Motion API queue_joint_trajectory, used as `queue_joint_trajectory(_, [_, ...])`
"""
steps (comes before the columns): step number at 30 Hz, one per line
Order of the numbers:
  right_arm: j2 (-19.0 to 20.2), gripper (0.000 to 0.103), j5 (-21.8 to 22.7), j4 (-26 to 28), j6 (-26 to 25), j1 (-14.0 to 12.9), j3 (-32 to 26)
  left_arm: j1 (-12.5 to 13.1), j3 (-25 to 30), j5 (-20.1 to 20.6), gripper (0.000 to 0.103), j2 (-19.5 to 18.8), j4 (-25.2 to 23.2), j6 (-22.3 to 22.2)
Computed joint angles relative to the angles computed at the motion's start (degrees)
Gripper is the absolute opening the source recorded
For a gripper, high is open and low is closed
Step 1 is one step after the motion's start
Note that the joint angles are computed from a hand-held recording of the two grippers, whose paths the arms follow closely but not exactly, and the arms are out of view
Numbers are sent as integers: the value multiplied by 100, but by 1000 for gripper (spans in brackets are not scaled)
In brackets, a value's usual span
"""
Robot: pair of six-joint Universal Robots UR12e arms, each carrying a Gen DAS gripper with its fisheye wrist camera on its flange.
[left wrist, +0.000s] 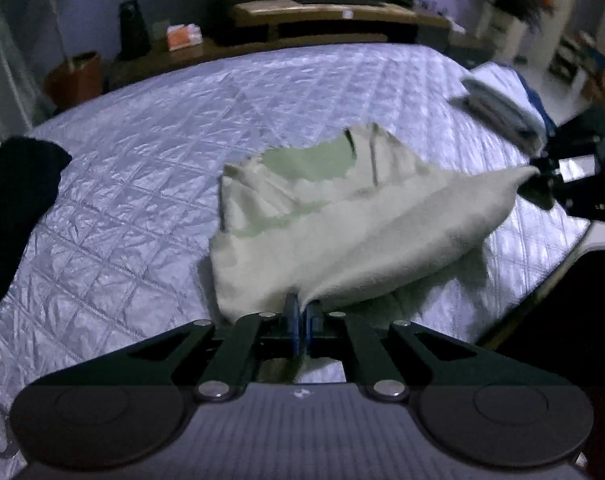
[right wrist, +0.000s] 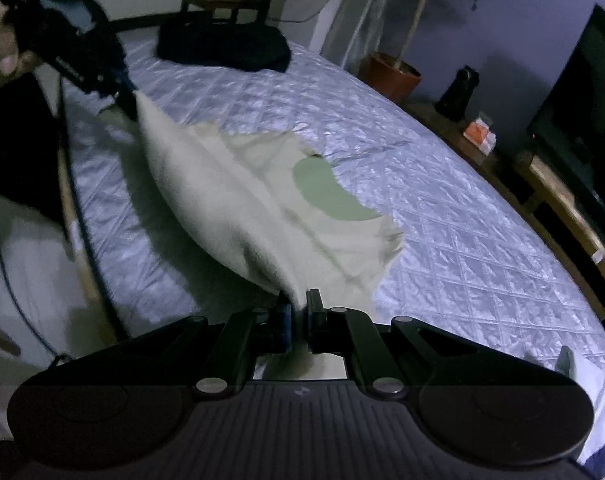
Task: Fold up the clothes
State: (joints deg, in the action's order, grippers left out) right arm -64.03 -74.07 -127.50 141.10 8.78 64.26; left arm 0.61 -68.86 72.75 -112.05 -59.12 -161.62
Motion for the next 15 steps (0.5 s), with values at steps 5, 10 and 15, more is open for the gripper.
queue_joint_trajectory(5, [745,9,135,901,481,-79,-1319,70,1148,-142,3,-721,-437,-319])
queue_joint_trajectory(10, [1822,10,-47,2197,847,-97,-3093,118,2440,-130,3,-1602,-992,-455])
queue_joint_trajectory(15, [2343,10,-220,2428,1310,-91,-3746,51,3052,33,3,-2145,-1114,-576])
